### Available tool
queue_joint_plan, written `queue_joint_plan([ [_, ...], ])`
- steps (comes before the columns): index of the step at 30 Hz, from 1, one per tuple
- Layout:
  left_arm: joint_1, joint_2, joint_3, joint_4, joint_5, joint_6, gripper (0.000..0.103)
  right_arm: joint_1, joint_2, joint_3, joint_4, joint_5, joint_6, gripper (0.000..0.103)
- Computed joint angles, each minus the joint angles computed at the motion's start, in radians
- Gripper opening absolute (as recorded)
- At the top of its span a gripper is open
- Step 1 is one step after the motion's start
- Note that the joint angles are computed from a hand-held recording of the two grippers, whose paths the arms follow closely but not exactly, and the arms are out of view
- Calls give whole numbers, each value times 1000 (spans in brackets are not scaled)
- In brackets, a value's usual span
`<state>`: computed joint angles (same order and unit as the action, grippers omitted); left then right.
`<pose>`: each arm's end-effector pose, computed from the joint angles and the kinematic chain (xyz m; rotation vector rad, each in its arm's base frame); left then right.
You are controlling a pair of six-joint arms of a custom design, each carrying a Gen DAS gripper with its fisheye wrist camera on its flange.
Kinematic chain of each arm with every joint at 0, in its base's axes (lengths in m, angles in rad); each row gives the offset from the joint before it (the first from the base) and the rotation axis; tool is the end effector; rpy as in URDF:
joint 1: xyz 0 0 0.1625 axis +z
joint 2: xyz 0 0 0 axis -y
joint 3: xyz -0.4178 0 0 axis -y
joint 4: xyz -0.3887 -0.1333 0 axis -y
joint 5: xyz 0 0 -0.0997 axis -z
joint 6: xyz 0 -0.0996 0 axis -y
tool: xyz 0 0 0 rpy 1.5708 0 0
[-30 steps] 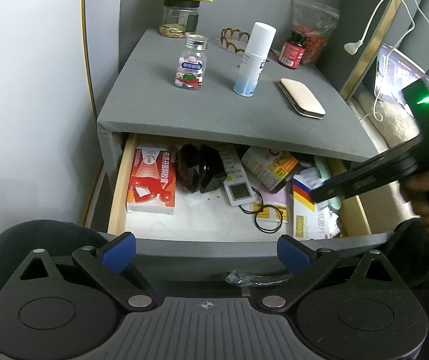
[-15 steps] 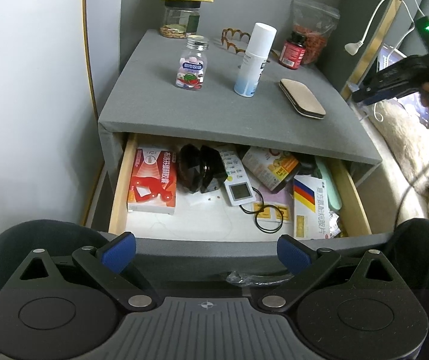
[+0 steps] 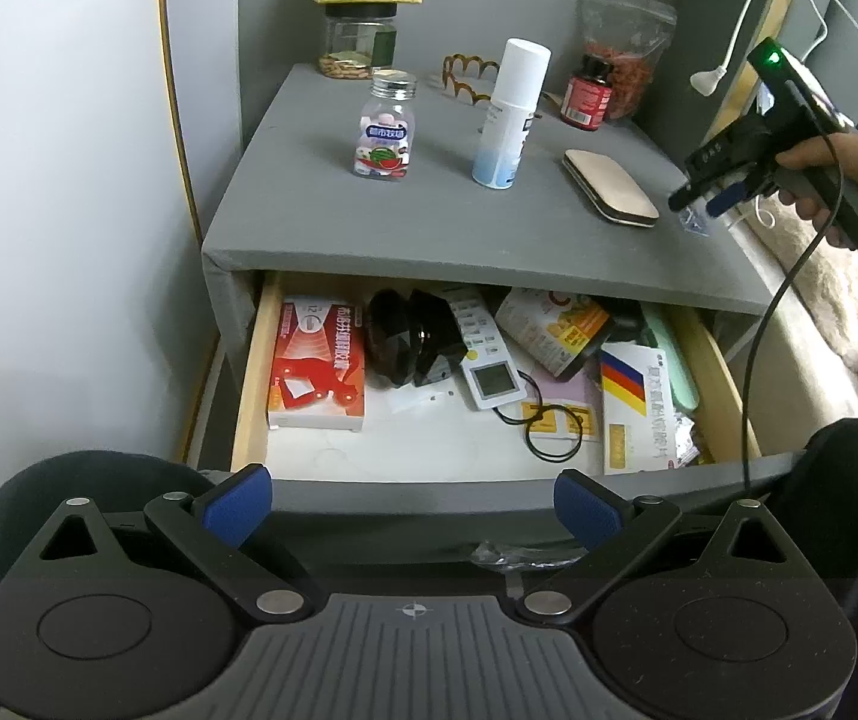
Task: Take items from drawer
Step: 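Lift the bag onto the nightstand top beside the glasses case and release, then push the drawer front shut with the left tool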
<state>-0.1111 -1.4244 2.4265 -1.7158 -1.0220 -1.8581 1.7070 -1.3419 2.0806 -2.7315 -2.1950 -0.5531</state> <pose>-0.2902 -0.1540 0.1173 0.0913 2.2921 -0.8335 0.1431 -0.4914 0.2748 0.6624 -2.3419 0.3467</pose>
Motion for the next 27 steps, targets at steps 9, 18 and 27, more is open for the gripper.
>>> queue_joint_plan([
  [9, 22, 40, -24, 6, -8, 40, 99, -89, -402, 215, 82, 397, -10, 57],
  [18, 54, 161, -69, -102, -16, 124, 94, -352, -856, 468, 241, 594, -286, 71],
  [27, 105, 327, -104, -271, -53, 174, 71, -814, -1148, 505, 548, 975, -460, 72],
])
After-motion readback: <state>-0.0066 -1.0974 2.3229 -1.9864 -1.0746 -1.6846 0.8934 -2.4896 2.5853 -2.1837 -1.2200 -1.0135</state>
